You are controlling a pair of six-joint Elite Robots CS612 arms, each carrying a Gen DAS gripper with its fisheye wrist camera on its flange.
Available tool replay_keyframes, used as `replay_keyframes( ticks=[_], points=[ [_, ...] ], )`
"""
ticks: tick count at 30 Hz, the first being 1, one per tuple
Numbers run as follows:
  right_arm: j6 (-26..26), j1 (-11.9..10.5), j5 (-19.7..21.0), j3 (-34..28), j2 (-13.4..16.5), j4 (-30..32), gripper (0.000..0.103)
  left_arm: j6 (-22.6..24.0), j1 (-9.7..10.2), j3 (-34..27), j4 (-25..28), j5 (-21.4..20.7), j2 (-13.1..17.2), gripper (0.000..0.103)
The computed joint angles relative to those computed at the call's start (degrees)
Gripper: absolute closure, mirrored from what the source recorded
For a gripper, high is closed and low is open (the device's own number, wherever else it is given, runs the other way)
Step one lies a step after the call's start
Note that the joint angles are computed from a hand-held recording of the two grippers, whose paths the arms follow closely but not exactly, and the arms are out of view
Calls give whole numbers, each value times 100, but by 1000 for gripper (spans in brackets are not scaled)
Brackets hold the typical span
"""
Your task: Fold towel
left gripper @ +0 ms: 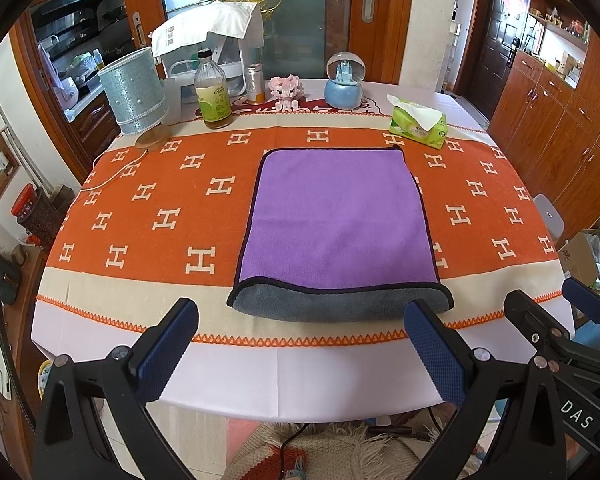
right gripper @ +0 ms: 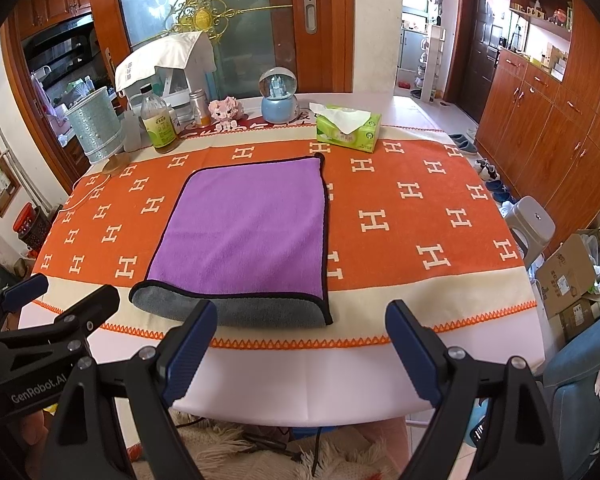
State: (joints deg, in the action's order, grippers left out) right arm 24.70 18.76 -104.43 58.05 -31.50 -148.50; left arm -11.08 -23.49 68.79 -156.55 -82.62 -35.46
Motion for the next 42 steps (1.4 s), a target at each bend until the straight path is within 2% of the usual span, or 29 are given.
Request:
replay_keyframes(
  ticks=[20, 31, 33, 37, 42],
  points=[
    [16, 14, -5, 8, 27, -21, 16, 29, 15, 9, -19, -30, 10, 1],
    [-261, 39, -66, -200, 162, -51, 16, 304, 62, -264, -312, 13, 193, 1],
    [-283, 16, -23, -257, 197, -77, 16, 345, 75, -332, -357, 80, 252, 1],
    [-309, -93, 469, -232, 239, -362, 16, 386, 134, -486, -445, 41, 378, 1],
    [-459, -138, 655, -379, 369, -171, 16, 508, 229, -754, -339, -197, 573, 1]
  ],
)
